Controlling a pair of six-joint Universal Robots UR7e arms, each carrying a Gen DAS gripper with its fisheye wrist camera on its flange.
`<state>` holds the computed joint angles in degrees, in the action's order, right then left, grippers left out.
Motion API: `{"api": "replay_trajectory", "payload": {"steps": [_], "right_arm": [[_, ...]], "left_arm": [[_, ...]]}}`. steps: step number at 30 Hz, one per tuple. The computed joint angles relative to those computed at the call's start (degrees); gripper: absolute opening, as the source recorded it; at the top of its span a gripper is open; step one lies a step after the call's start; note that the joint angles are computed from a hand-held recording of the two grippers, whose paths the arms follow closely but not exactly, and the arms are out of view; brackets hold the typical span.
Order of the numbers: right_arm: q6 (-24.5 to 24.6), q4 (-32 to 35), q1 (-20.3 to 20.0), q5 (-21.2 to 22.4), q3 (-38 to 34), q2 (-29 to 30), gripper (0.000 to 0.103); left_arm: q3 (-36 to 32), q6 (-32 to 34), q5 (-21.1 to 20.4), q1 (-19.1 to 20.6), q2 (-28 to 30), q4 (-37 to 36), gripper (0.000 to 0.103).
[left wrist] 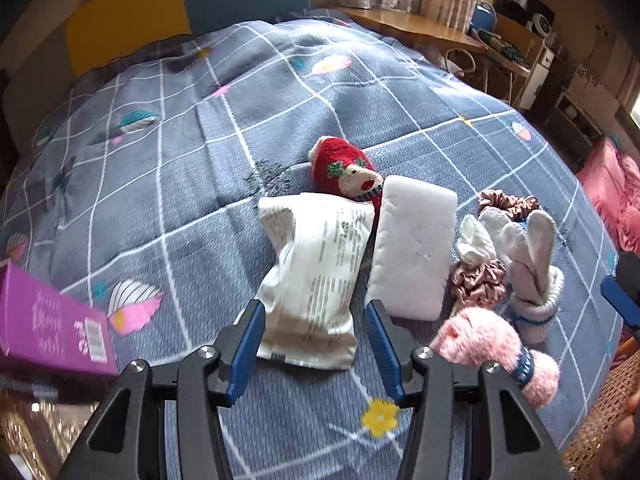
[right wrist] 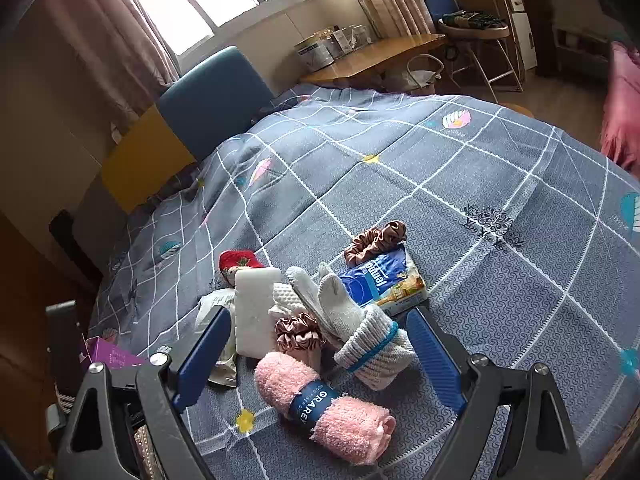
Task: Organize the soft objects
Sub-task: 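Grasp the white printed packet with the left gripper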
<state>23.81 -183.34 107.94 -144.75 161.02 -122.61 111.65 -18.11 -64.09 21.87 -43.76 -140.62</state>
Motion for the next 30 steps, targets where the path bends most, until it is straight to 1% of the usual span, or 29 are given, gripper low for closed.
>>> {"api": "replay_trajectory", "payload": {"steps": [1, 3, 7, 10, 11, 12, 13, 16, 18, 19, 22, 26, 28, 30], "right_arm": [[-0.03, 0.29, -0.24, 0.57, 0.04, -0.4, 0.091], [-0.05, 0.32, -0.53, 1.35, 0.15, -0.87, 0.091], [0.42, 0.83, -1.31, 2.49, 0.32, -1.84, 0.092], [0.38, 1.27, -1.67, 2.94, 0.33, -2.1, 0.092], [0.41, 1.63, -1.79, 3.1, 0.3, -2.14, 0.092], [0.45, 2.07, -2.01, 3.38, 0.32, -2.46, 0.092], [0.46, 2.07, -2.14, 3.66, 0.36, -2.61, 0.092], [0.38, 1.67, -2.09, 3.8, 0.32, -2.32, 0.092], [0.29, 1.59, -1.96, 3.7, 0.29, -2.03, 0.092], [0.44, 1.72, -1.82, 3.47, 0.25, -1.88, 0.092], [0.67, 2.54, -2.23, 3.87, 0.24, -2.42, 0.092], [0.57, 2.46, -2.77, 4.27, 0.39, -2.62, 0.092], [0.59, 2.56, -2.9, 4.33, 0.42, -2.73, 0.092], [0.73, 2.83, -3.11, 4.4, 0.43, -2.93, 0.092]], "left_arm": [[-0.56, 1.45, 0.02, 0.07, 0.92, -0.18, 0.052], [-1.34, 3.43, 1.34, -0.19, 2.51, -0.42, 0.053], [-2.63, 7.55, 2.76, 0.09, 4.76, -2.99, 0.053], [-3.95, 9.03, 1.61, 0.72, 4.93, -3.23, 0.053], [-3.6, 9.35, -0.18, 1.19, 4.07, -4.91, 0.053], [-3.72, 10.09, -1.07, 1.33, 3.75, -5.09, 0.057], [-4.21, 11.24, -0.95, 1.2, 3.83, -3.89, 0.059], [-5.1, 14.42, 0.46, 0.94, 5.17, -1.74, 0.059], [-6.23, 14.72, -0.02, 1.66, 6.33, 0.03, 0.06], [-6.36, 14.92, 0.29, 1.72, 6.7, -0.41, 0.06], [-7.74, 15.86, -1.35, 2.28, 7.53, 0.39, 0.064], [-9.85, 16.48, -1.3, 2.95, 9.43, 0.75, 0.064], [-10.66, 16.11, -2.28, 3.64, 10.15, 0.4, 0.064], [-11.25, 15.11, -2.38, 4.27, 10.7, 0.2, 0.064]]}}
